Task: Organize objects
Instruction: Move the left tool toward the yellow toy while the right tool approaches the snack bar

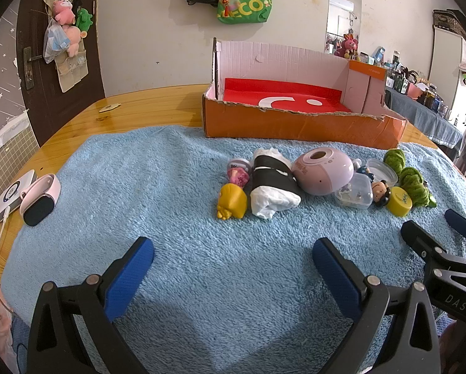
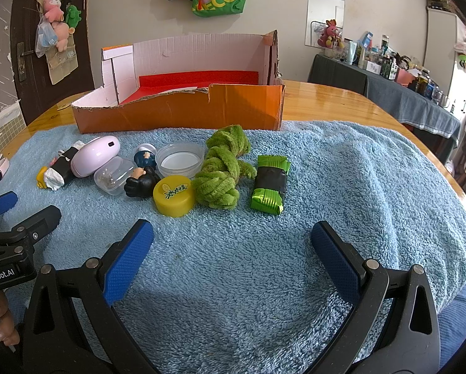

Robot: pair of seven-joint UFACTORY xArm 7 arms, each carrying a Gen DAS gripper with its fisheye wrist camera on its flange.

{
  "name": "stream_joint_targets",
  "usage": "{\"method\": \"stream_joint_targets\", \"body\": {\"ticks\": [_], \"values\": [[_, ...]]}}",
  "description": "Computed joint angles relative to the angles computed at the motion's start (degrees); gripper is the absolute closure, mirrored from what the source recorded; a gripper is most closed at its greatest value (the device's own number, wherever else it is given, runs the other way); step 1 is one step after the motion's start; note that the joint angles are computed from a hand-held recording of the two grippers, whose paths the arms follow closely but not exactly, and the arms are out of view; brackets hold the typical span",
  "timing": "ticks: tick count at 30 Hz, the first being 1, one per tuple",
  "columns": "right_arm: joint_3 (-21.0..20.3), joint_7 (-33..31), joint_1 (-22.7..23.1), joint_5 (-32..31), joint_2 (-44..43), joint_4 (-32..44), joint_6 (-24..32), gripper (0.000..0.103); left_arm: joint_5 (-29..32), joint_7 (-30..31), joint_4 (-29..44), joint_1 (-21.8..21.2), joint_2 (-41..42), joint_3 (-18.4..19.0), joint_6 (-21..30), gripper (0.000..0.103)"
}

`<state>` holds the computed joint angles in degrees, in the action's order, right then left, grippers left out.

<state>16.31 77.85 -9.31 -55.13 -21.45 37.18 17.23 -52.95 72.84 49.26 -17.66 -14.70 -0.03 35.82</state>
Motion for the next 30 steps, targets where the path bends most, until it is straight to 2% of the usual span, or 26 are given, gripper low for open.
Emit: {"method": "stream_joint_targets", "body": {"ticks": [13, 15, 19, 25, 27, 30], "values": [[-0.9, -4.4, 0.2, 2.9, -0.3, -0.5, -2.0, 0.0, 0.5, 0.1, 0.2, 0.1, 0.0, 0.1, 0.7, 0.0], [-0.8, -5.2, 0.4, 4.1, -1.1, -1.3, -2.9, 0.0, 1.3, -0.4, 1.2, 0.5, 0.6, 0.3, 2.1, 0.0], [-0.1, -6.5, -2.2, 4.6, -1.9, -1.6, -6.2, 0.0, 2.8, -1.6, 3.7, 1.8, 1.3, 1.1, 7.1, 0.0], [0.5, -12.4, -4.5, 8.2, -2.7, -0.1, -6.9, 0.0, 5.5, -4.7, 9.5, 3.8, 4.4, 0.2, 12.9, 0.0], [-0.5, -15.3, -4.2, 10.6, -2.1, 0.7, -7.0, 0.0, 6.7, -5.5, 12.2, 4.5, 6.1, -0.1, 15.7, 0.0], [-4.4, -22.5, -1.2, 16.9, -0.4, 1.9, -7.1, 0.0, 7.7, -5.9, 15.4, 5.6, 7.9, -0.8, 17.3, 0.0]]}}
